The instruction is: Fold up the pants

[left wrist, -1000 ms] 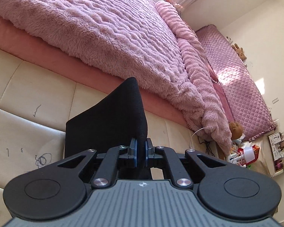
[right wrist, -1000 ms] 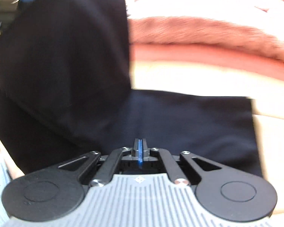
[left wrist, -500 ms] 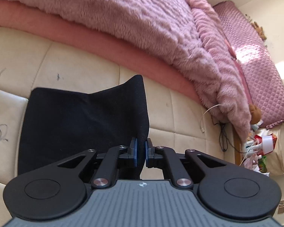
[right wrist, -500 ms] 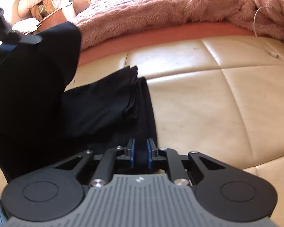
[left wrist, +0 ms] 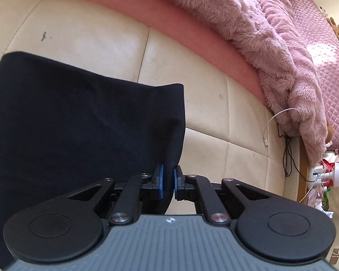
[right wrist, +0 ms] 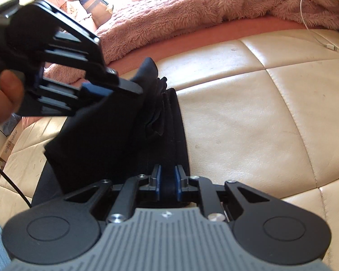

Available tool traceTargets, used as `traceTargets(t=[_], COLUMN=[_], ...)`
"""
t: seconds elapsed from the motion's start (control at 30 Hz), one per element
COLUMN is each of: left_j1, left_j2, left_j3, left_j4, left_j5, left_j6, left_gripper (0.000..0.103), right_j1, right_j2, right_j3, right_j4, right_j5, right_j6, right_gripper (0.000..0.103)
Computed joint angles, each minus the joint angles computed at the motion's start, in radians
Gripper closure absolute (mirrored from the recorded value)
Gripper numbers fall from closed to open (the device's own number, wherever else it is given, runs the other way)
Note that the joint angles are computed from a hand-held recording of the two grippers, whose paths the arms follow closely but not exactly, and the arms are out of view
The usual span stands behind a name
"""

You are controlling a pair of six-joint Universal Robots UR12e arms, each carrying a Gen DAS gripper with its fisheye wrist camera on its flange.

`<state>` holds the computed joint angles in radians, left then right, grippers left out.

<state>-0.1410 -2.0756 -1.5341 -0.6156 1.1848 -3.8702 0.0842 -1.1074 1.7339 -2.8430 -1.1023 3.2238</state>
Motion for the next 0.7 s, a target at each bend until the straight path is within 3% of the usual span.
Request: traceTargets(t=[0.07, 0.17, 0.33, 0.4, 0.53, 0.7], left_j1=[0.005, 0.010, 0.019, 0.027, 0.039, 0.066], left_j2=[-0.004, -0.010, 0.043, 0.075, 0.126, 0.174], left_j3=[-0.003, 0.003, -0.031, -0.064, -0.125, -0.213], left_j4=[0.017, 0.039, 0.037, 0.048, 0.063, 0.103], left_j5=[-0.034, -0.081, -0.036, 0.000, 0.083, 0.101], left_j6=[0.009, 0.030, 0.148, 0.212, 0.316, 0.346], left_gripper=[0.086, 0.086, 0.086, 0.086, 0.086, 0.086], right_j1=[0.002, 0.004, 0.001, -0.010, -0.024, -0.019], right_j2=[0.001, 0.003, -0.022, -0.040, -0.069, -0.060], right_j3=[-0.001, -0.005, 0.001, 0.011, 0.023, 0.002], right_j4=[-0.001, 0.001, -0.004, -0.014, -0.011, 0.038], right_j5=[-0.004, -0.012, -0.059, -0.059, -0.011, 0.048], right_j6=[-0.005, -0.010, 0.035, 0.073, 0.113, 0.150], right_gripper=[0.093, 0.093, 0.092, 0.087, 0.075, 0.067])
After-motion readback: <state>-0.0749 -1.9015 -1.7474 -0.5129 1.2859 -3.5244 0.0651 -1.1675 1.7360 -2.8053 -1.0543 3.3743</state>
